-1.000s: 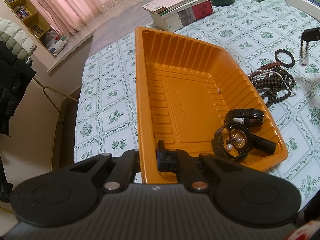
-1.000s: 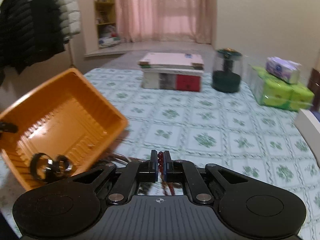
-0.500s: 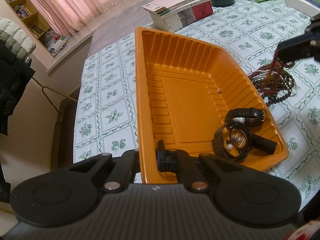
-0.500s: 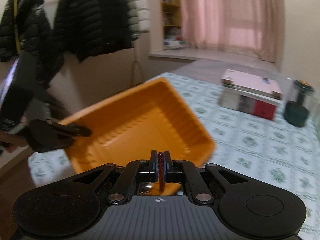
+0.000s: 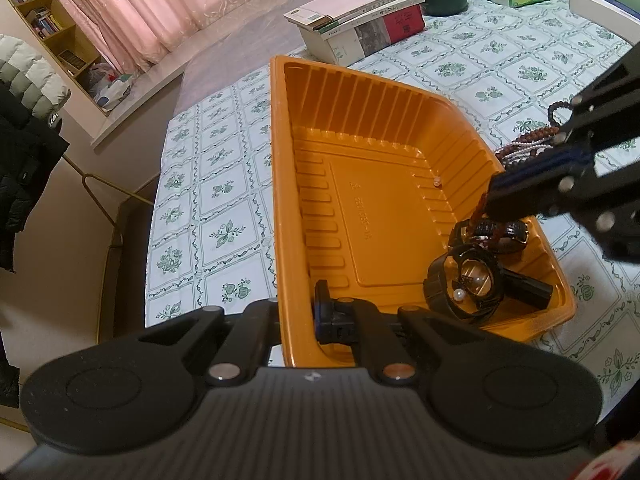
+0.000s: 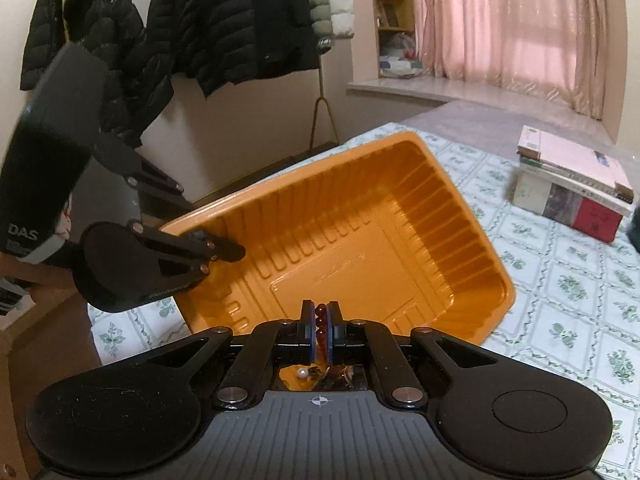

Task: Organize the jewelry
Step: 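Carry the red bracelet into the orange tray and open the right tool, then reach the right tool to the dark wooden bead bracelet and grasp it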

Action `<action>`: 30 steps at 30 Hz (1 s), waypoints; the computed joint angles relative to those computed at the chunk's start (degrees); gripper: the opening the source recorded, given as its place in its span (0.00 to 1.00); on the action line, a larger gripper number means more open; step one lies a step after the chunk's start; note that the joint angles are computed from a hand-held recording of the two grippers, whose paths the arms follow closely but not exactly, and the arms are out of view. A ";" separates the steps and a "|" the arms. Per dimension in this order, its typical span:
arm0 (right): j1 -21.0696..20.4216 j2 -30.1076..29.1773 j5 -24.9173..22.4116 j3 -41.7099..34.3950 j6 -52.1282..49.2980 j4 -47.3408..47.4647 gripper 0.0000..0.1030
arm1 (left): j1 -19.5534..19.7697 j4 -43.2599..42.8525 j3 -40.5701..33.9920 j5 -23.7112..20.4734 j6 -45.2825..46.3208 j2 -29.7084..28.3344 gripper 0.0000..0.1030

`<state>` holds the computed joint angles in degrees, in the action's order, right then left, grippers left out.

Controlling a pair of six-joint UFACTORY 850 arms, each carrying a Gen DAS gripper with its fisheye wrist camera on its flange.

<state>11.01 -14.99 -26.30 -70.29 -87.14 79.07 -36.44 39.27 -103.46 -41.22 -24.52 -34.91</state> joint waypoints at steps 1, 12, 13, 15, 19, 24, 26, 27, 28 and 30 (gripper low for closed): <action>0.19 -0.19 0.09 -0.12 0.35 -0.40 0.04 | -0.01 -0.07 -0.10 -0.04 0.02 -0.07 0.03; 0.43 -0.50 -1.81 -0.92 -0.25 0.92 0.04 | 0.11 0.02 0.34 0.35 -0.22 0.14 0.03; 0.49 -0.52 -1.81 -0.94 -0.40 1.14 0.04 | 0.11 0.02 0.34 0.35 -0.22 0.14 0.03; 0.52 -0.57 -1.88 -0.89 -0.48 1.39 0.04 | 0.10 -0.03 0.29 0.32 -0.20 0.12 0.03; 0.51 -0.95 -1.80 -0.90 0.79 0.39 0.05 | 0.10 0.06 0.37 0.33 -0.27 0.16 0.03; 0.09 -1.62 -2.82 -1.03 2.33 -0.57 0.05 | 0.13 0.02 0.40 0.35 -0.33 0.17 0.03; 0.00 -1.84 -2.87 -1.03 2.45 -0.52 0.05 | 0.13 0.04 0.38 0.30 -0.31 0.16 0.03; -0.05 -1.80 -2.41 -0.87 2.50 -0.16 0.05 | 0.13 0.04 0.38 0.30 -0.31 0.16 0.03; -0.11 -1.66 -1.94 -0.59 2.36 0.37 0.05 | 0.12 0.01 0.36 0.29 -0.37 0.16 0.03; -0.45 -1.15 -1.23 0.14 1.53 1.96 0.10 | 0.15 0.06 0.42 0.34 -0.40 0.18 0.03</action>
